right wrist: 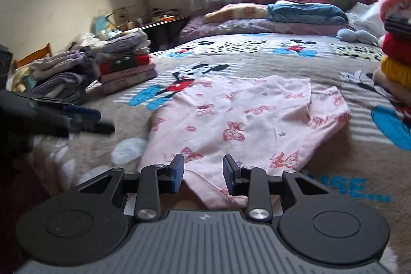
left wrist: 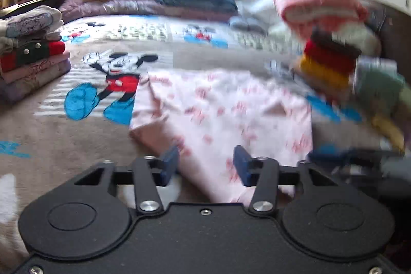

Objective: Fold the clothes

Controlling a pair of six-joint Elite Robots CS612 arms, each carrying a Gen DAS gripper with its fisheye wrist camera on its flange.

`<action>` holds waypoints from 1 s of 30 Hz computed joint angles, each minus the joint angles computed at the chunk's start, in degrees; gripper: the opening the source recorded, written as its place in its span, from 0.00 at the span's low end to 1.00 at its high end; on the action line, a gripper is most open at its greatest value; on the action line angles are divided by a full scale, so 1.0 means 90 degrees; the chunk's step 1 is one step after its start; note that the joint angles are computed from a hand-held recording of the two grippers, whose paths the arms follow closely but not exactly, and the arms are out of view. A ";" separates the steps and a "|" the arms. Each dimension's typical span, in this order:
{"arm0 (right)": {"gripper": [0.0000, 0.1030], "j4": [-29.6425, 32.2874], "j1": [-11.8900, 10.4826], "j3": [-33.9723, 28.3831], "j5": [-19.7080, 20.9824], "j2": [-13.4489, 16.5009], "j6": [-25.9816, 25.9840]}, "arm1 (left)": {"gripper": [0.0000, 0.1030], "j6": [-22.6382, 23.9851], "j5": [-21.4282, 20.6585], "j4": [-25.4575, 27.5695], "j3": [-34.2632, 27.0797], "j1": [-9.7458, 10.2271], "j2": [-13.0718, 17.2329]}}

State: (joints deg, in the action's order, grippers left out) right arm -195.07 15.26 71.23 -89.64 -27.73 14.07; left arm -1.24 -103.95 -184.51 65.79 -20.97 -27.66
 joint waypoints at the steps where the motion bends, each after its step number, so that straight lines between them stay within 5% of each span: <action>1: 0.33 0.0004 0.0011 -0.0180 -0.0061 0.0120 -0.0116 | 0.42 0.0026 -0.0015 -0.0177 -0.0032 -0.0039 0.0067; 3: 0.29 0.0051 0.0045 -0.0586 -0.0232 0.0384 -0.0324 | 0.42 0.0176 -0.0306 -0.0325 -0.0135 -0.0084 0.0240; 6: 0.29 0.0231 0.0079 -0.0857 -0.0459 0.0591 -0.0817 | 0.42 0.1220 -0.0298 0.1025 -0.0157 -0.0183 0.0251; 9: 0.30 0.1378 0.0157 -0.0727 -0.0469 0.0461 -0.2369 | 0.41 0.2141 -0.0075 0.1118 0.0151 -0.0279 0.0126; 11: 0.29 0.1173 0.0216 -0.0449 -0.0653 0.0307 -0.2700 | 0.45 0.2189 -0.0344 0.1268 0.0167 -0.0236 0.0060; 12: 0.28 0.0903 0.0201 -0.0306 -0.0560 0.0248 -0.2575 | 0.53 0.1952 -0.0466 0.1262 0.0083 -0.0185 0.0094; 21: 0.29 -0.0041 0.0163 -0.0671 -0.0161 0.0552 -0.2027 | 0.58 -0.1665 -0.0626 0.0700 -0.0897 0.0288 0.0635; 26: 0.29 -0.0045 0.0056 -0.1118 0.0016 0.0863 -0.0998 | 0.58 -0.3879 -0.0768 0.0422 -0.1630 0.0489 0.1161; 30: 0.30 0.0048 -0.0067 -0.1143 0.0152 0.0932 -0.0209 | 0.59 -0.5052 -0.1066 0.0350 -0.2353 0.0597 0.1611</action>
